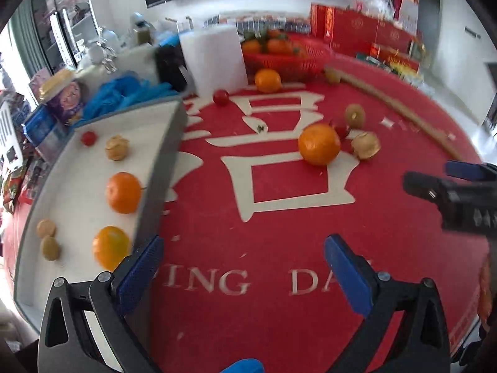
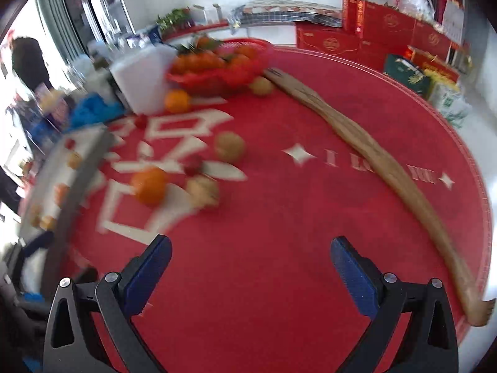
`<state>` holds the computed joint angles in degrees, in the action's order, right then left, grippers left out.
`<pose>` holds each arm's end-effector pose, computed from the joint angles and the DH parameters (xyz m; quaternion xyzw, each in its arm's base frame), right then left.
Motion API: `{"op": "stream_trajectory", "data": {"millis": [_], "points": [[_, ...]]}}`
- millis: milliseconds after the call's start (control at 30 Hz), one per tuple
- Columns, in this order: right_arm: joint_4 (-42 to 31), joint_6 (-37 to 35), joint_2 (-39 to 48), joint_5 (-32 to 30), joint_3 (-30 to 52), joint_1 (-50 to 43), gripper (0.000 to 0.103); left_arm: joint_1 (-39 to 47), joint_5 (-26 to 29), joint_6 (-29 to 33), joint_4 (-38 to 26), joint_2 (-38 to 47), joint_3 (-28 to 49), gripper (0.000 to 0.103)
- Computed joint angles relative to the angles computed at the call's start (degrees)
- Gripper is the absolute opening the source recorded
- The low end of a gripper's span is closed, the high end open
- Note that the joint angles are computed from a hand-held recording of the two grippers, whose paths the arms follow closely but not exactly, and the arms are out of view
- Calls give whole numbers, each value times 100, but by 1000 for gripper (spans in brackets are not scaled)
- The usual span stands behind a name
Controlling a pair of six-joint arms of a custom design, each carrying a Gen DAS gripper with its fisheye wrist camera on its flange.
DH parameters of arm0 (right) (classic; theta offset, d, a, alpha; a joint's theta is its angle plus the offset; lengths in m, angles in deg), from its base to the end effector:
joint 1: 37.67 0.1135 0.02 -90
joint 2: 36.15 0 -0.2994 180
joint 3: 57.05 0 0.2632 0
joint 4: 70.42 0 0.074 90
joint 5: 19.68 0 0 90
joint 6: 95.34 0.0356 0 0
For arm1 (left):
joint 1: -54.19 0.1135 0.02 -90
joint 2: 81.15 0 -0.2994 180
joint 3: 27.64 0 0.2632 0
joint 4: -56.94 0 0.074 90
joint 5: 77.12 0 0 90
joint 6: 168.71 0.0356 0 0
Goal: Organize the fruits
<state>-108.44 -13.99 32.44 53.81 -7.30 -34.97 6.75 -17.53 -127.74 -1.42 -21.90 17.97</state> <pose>0.2182 0.0204 0.2167 -0.1345 0.9398 0.1228 0.2890 0.1181 -0.1020 0.2092 -0.0542 0.9525 0.0599 0.2938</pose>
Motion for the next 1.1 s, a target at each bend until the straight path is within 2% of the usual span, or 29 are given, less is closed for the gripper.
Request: {"op": "stream_trajectory", "data": {"millis": [100,300,367,1100], "points": [[366,-272,149,74,-223,-224,102,471,323,391,612,267,-77,103],[942,-302,286,143,-401,-171,103,1032,556,802,1179,337,-204,103],[1159,-208,267,178,-500,-97,103,989,354,806,1282,366,-231,103],[1189,-200,289,184,-506,-80,103,1065,425,906,1321,368,-205,103]]}}
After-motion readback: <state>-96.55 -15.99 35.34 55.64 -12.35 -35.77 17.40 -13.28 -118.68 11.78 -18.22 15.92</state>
